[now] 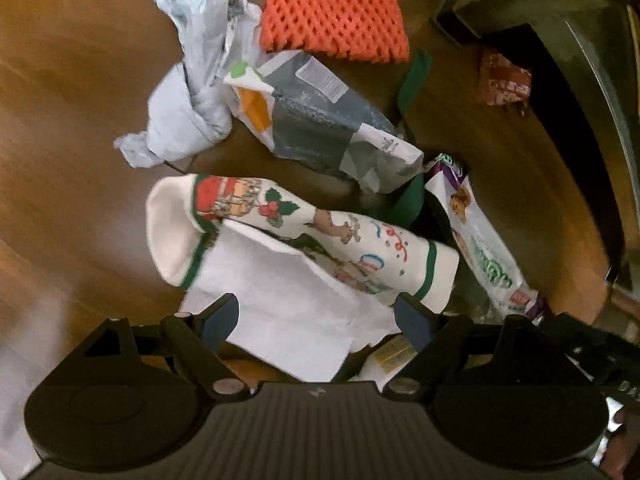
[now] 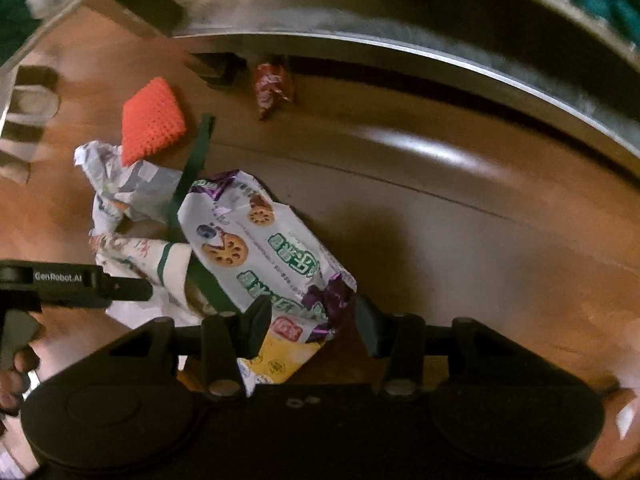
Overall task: Collect trash
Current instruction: 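Grasp the white tissue with the left tool while the right tool grasps the cookie-print snack bag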
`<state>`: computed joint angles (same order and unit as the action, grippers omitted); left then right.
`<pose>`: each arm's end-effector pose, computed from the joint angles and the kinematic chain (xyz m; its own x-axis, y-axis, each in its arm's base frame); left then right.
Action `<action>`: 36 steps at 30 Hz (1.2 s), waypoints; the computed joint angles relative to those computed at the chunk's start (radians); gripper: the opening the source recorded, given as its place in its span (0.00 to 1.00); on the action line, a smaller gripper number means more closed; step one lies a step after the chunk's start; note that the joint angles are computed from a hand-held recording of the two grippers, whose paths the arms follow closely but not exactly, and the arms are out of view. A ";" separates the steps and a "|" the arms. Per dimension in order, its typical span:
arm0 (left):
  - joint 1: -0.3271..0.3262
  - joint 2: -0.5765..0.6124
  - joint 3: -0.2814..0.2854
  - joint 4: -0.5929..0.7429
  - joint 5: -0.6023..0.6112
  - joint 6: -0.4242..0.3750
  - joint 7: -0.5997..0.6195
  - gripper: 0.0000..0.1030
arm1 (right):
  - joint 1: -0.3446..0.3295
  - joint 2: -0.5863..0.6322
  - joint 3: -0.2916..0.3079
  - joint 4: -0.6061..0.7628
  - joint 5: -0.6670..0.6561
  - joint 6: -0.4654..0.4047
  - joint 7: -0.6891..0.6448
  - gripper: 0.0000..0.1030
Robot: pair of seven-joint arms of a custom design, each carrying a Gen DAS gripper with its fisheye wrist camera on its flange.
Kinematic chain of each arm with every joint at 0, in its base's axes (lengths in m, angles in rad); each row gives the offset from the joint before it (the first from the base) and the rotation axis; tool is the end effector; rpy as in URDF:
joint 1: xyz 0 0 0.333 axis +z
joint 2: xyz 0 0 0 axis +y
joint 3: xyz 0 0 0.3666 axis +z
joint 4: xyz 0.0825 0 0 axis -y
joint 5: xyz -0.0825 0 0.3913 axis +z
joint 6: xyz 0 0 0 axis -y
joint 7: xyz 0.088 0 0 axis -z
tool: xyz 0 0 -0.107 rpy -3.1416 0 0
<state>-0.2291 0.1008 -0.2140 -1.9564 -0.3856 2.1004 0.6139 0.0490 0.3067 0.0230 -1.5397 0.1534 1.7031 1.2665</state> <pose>0.5335 -0.2689 0.4812 0.6565 -0.7245 0.2101 -0.7501 -0.5975 0.2833 0.6578 0.0600 0.5132 0.3233 -0.9270 -0.1901 -0.9343 -0.3446 0.0916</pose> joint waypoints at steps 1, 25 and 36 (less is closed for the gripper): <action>-0.002 0.002 -0.001 -0.006 -0.003 0.014 -0.006 0.83 | 0.001 0.005 -0.001 -0.001 -0.001 -0.001 0.009 0.45; -0.016 0.008 -0.008 -0.038 -0.019 0.073 0.003 0.08 | 0.000 -0.030 -0.002 -0.080 -0.024 0.106 0.012 0.24; -0.012 -0.065 -0.006 0.039 0.093 -0.053 0.083 0.07 | -0.019 -0.121 -0.020 -0.026 0.007 0.020 -0.060 0.23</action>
<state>-0.2412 0.0359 -0.2204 -1.9170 -0.2931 2.0476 0.6968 0.0299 0.1858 0.0027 -1.5655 0.1608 1.7233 1.2069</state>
